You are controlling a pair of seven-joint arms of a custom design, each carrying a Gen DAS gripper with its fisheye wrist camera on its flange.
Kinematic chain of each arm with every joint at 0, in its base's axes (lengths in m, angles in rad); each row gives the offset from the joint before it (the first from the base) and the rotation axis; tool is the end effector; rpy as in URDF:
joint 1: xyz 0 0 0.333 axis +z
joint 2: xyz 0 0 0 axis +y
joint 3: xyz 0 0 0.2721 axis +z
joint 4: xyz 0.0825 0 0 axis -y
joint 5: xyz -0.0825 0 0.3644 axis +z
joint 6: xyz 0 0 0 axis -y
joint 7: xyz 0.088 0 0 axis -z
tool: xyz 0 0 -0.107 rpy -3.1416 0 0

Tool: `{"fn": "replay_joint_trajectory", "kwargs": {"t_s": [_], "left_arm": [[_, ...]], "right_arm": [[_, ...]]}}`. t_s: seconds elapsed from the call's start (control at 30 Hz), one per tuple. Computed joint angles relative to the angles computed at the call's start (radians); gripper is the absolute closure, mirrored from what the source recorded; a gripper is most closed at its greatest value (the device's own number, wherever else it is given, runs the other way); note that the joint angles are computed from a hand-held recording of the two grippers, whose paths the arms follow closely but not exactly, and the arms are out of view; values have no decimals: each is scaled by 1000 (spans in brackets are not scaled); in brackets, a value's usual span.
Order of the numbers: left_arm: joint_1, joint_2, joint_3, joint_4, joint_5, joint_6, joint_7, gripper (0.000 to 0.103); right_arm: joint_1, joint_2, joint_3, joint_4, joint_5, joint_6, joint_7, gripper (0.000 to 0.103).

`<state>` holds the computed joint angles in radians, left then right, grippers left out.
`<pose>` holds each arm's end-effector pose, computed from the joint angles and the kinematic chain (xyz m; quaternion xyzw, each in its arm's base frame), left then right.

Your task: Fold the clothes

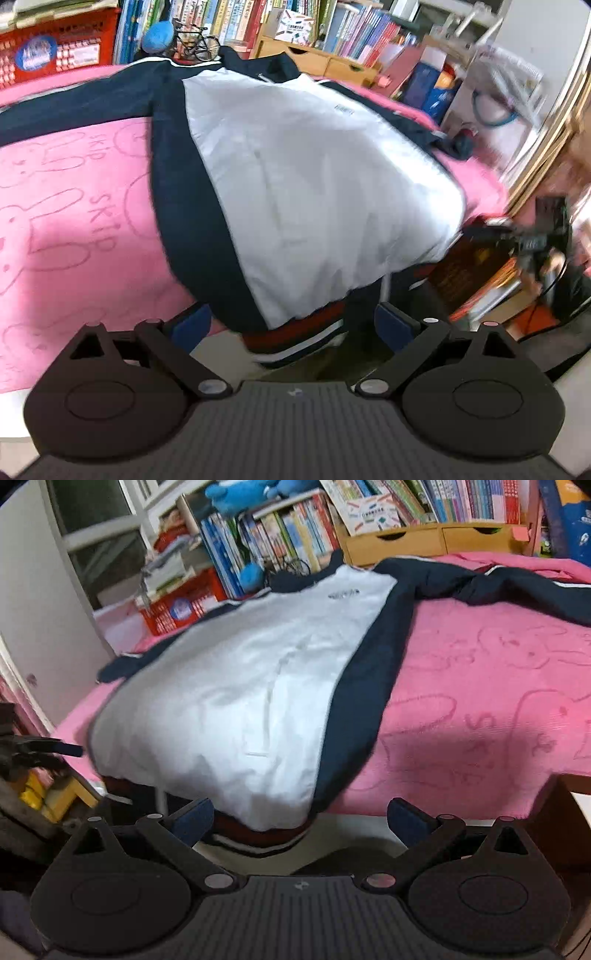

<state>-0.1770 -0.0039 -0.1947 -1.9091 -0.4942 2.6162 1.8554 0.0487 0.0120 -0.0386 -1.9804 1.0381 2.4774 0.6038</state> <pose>0.5520 -0.2039 0.5375 -0.5409 0.7470 -0.3760 0.0892 0.5791 0.0030 0.4751 -0.7167 0.5389 -0.0809 0.4352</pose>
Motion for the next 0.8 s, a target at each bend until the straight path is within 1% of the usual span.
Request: {"fn": "replay_joint_trajectory", "kwargs": {"t_s": [0.07, 0.1, 0.17, 0.2, 0.23, 0.27, 0.3, 0.33, 0.37, 0.4, 0.43, 0.5, 0.53, 0.6, 0.63, 0.67, 0.73, 0.77, 0.8], "left_arm": [[2, 48, 1, 26, 29, -1, -90, 6], [6, 75, 0, 39, 9, 6, -126, 6], [20, 112, -13, 52, -80, 34, -130, 7], [24, 131, -22, 59, -116, 58, -130, 10], [21, 139, -28, 65, -104, 75, -148, 37], [15, 146, -33, 70, -81, 90, -170, 62], [9, 153, -36, 76, -56, 103, -194, 66], [6, 144, -41, 74, -25, 103, -188, 75], [13, 124, -50, 68, -35, 83, -152, 82], [18, 102, -55, 63, -54, 58, -110, 83], [30, 72, -62, 52, -132, 25, -28, 83], [33, 17, -49, 17, -245, -8, 107, 83], [26, 15, -38, 13, -225, -19, 98, 82], [16, 21, -23, 14, -145, -41, 37, 81], [12, 35, -18, 19, -82, -46, -17, 81], [9, 52, -14, 27, -14, -53, -75, 80], [-3, 84, -5, 47, 158, -63, -216, 76], [-9, 99, 0, 66, 243, -89, -278, 74], [-14, 104, 4, 83, 322, -130, -326, 69]], "right_arm": [[-7, 63, 2, 57, 41, -34, 0, 2], [-15, 95, 6, 89, 62, -59, 3, 2], [-35, 146, 19, 147, 78, -114, 11, 7], [-45, 172, 27, 177, 82, -142, 16, 13], [-54, 190, 36, 200, 81, -169, 21, 31], [-61, 200, 43, 214, 73, -192, 26, 37], [-63, 196, 50, 215, 56, -199, 28, 40], [-67, 188, 53, 214, 36, -221, 22, 50], [-74, 168, 53, 204, 21, -252, 15, 55], [-79, 146, 50, 193, 7, -285, 9, 55], [-86, 126, 44, 183, 2, -323, -7, 57], [-86, 91, 29, 164, -26, -337, -20, 59], [-85, 74, 21, 155, -42, -340, -24, 59], [-83, 41, 6, 139, -73, -344, -34, 59], [-76, 42, 3, 137, -104, -323, -14, 59], [-62, 47, 5, 131, -153, -271, 23, 60], [-35, 69, 8, 123, -299, -175, 133, 61], [-24, 82, 8, 122, -378, -144, 202, 61], [-20, 82, 8, 117, -425, -132, 245, 61]]}}
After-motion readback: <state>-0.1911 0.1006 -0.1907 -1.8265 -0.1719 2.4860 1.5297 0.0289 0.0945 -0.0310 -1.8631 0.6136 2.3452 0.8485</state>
